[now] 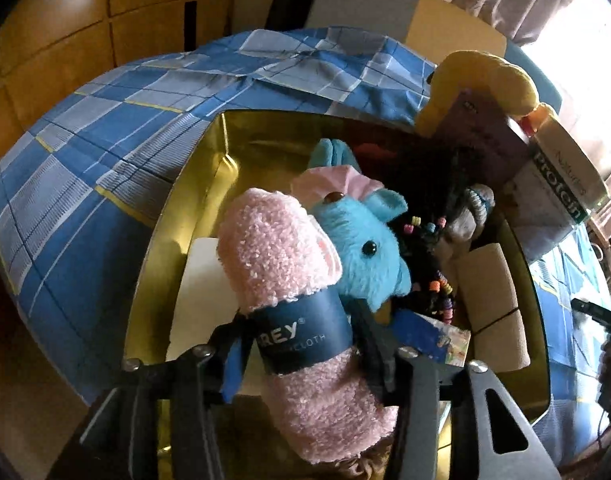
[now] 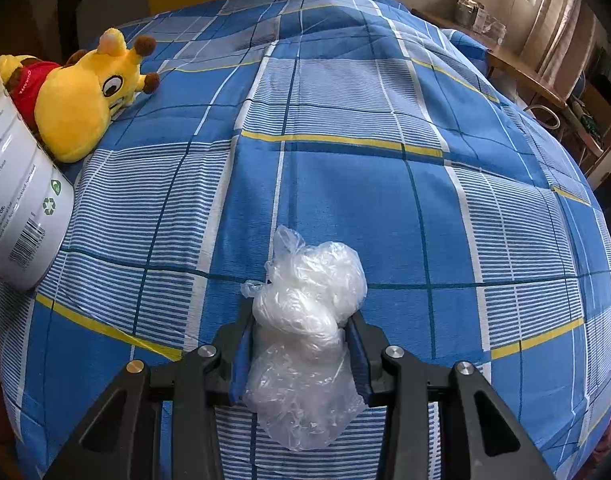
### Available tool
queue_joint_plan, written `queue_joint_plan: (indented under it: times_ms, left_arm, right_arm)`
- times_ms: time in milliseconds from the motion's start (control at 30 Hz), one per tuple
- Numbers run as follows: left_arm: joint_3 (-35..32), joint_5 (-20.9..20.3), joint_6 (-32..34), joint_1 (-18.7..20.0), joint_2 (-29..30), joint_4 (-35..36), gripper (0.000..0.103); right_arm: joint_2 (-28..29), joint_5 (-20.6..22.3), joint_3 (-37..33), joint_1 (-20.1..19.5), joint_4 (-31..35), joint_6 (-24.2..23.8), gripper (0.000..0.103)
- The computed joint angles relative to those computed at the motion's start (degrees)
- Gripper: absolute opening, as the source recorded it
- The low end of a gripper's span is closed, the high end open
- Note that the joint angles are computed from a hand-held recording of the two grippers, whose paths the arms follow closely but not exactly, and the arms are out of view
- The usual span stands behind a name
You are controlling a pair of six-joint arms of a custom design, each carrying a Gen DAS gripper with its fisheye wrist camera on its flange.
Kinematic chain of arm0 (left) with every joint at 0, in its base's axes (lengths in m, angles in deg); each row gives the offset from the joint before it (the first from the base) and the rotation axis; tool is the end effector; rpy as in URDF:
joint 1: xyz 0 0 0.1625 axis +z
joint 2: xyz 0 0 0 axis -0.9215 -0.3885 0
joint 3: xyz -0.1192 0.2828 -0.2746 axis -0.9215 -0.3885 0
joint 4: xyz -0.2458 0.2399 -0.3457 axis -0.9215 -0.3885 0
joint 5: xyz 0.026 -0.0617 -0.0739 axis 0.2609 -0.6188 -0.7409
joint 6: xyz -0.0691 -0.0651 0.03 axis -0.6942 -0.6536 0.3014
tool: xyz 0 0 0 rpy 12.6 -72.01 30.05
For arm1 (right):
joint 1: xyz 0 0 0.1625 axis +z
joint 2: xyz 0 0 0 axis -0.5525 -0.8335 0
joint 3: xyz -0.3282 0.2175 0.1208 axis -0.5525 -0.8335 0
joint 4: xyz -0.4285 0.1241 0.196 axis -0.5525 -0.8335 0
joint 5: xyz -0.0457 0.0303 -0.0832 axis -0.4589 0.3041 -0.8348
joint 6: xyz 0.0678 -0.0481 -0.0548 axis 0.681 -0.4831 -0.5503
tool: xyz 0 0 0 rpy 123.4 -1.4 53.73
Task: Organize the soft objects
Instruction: 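Carry the pink towel into the gold tray and release it while the right gripper holds the bag, then carry the plastic bag to the tray and lower it beside the cloth roll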
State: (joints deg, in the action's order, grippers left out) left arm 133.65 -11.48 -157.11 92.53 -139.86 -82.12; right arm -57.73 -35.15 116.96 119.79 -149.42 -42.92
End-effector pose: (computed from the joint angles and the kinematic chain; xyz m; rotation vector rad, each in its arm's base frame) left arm -0.2018 -0.3300 0.1474 -0.4459 2.1521 -1.0079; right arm 0.0373 -0.6270 0.2804 0.5349 -2.3105 0.3937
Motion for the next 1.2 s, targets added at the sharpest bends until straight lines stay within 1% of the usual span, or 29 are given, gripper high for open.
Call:
queue_joint_plan:
  times_ms: [33,133,200,267,367,467,567,700,800,867,1000,1200]
  left_arm:
    - [-0.4,-0.2,-1.0,-0.4,0.4,1.7,0.057]
    - [-1.1,0.0,-2.8,-1.4,1.1,5.0,0.061]
    - [-1.6,0.1,-5.1,-2.5,1.4,7.6,0.062]
    - [-2.4,0.0,-7.5,-3.5,2.0,10.6,0.066]
    - [-3.5,0.4,-10.3,-5.0,2.8,14.7,0.067]
    - [-3.8,1.0,-10.6,-6.0,2.6,16.0,0.067]
    - [-4.4,1.4,-11.1,-6.9,3.1,17.5,0.067]
    - [-4.6,1.9,-11.2,-7.6,3.1,17.8,0.067]
    - [-4.5,2.0,-11.2,-7.9,3.1,17.5,0.067]
    - [-4.5,2.1,-10.9,-8.1,3.2,17.3,0.067]
    - [-4.6,2.1,-10.1,-8.1,3.5,16.8,0.067]
    - [-4.2,2.1,-9.1,-8.3,3.4,15.6,0.067]
  right_arm:
    - [0.0,0.0,-0.1,0.0,0.1,0.0,0.041]
    - [0.0,-0.2,0.1,0.1,-0.4,-0.3,0.041]
    - [0.0,-0.2,0.2,0.1,-0.7,-0.5,0.041]
    - [0.0,-0.3,0.4,0.1,-1.1,-0.7,0.041]
    - [0.1,-0.6,0.6,0.2,-1.9,-0.9,0.041]
    - [0.3,-1.0,0.4,0.2,-1.8,-0.4,0.041]
    - [0.8,-2.0,-0.3,0.6,-0.7,1.3,0.041]
    - [2.0,-4.2,-1.4,1.4,-0.3,2.4,0.040]
    - [3.5,-5.8,-3.4,2.4,2.1,5.0,0.040]
    - [4.4,-6.1,-4.6,3.2,3.0,5.9,0.039]
    - [6.5,-4.9,-7.0,5.9,3.6,6.9,0.040]
    - [10.3,-3.2,-11.8,11.1,3.2,6.6,0.039]
